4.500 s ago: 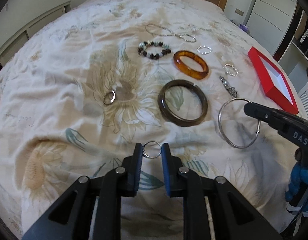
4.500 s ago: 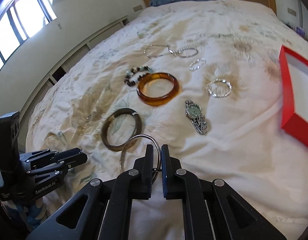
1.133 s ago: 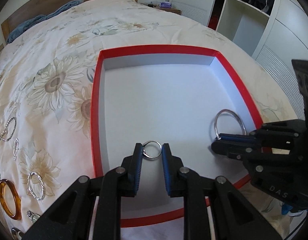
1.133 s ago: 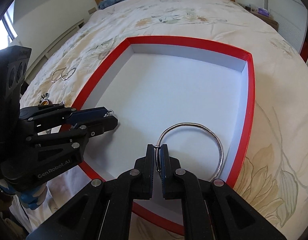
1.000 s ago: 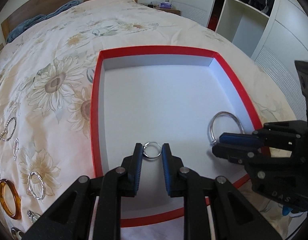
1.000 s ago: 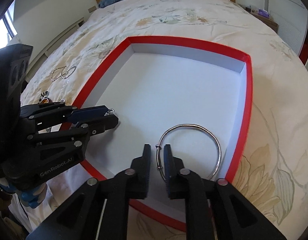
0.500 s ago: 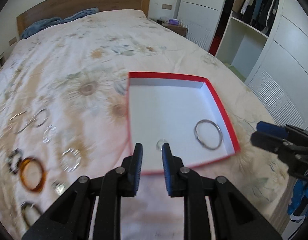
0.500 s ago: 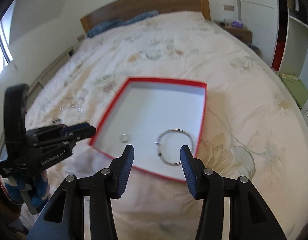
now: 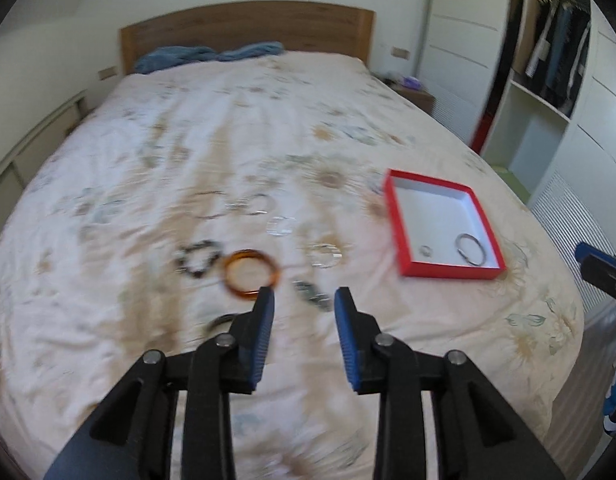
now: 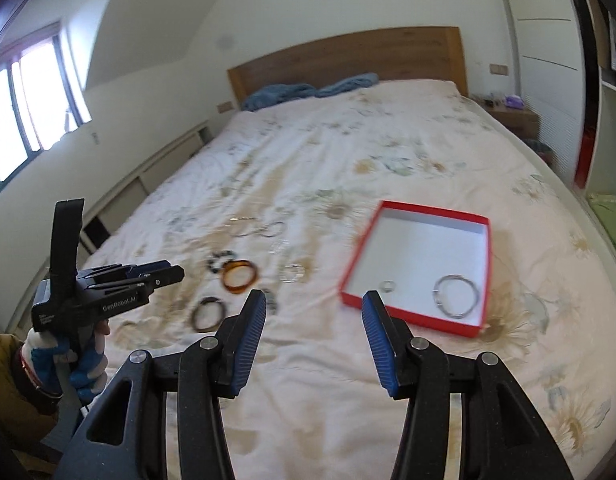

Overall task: Organize jewelry
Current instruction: 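Move both tools back toward the remaining jewelry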

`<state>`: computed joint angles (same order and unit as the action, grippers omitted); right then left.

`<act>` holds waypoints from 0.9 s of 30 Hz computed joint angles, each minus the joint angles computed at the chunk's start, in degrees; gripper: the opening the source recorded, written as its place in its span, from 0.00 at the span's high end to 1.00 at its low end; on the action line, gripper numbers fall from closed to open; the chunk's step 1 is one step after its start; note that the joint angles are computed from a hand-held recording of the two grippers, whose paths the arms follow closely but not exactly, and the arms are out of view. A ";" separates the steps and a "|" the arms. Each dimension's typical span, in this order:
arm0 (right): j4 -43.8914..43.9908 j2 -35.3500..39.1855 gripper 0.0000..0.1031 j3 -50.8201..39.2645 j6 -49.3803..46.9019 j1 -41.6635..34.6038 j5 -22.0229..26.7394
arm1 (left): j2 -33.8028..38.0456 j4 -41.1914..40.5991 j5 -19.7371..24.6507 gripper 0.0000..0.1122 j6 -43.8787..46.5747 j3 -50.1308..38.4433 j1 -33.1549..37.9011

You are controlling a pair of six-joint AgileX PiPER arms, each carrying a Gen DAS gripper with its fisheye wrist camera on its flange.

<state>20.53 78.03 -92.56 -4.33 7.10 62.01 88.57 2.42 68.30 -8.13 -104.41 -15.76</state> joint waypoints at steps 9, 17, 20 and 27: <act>-4.50 -2.72 0.48 0.84 8.73 12.60 -1.56 | -10.63 -5.03 -1.51 0.73 8.17 7.70 15.00; -3.96 -0.05 0.56 2.83 11.39 18.98 -5.84 | -13.22 -9.81 -4.91 0.73 11.11 17.63 22.17; -2.40 3.62 0.58 2.40 9.99 20.23 -6.68 | -13.06 -10.31 -7.37 0.73 11.74 22.07 22.61; 2.86 13.23 0.60 0.40 5.04 19.89 -8.03 | -7.96 -10.21 -13.74 0.73 12.34 26.96 23.08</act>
<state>23.38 91.26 -92.16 0.71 26.99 53.98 80.61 -7.79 54.56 4.21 -77.44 7.32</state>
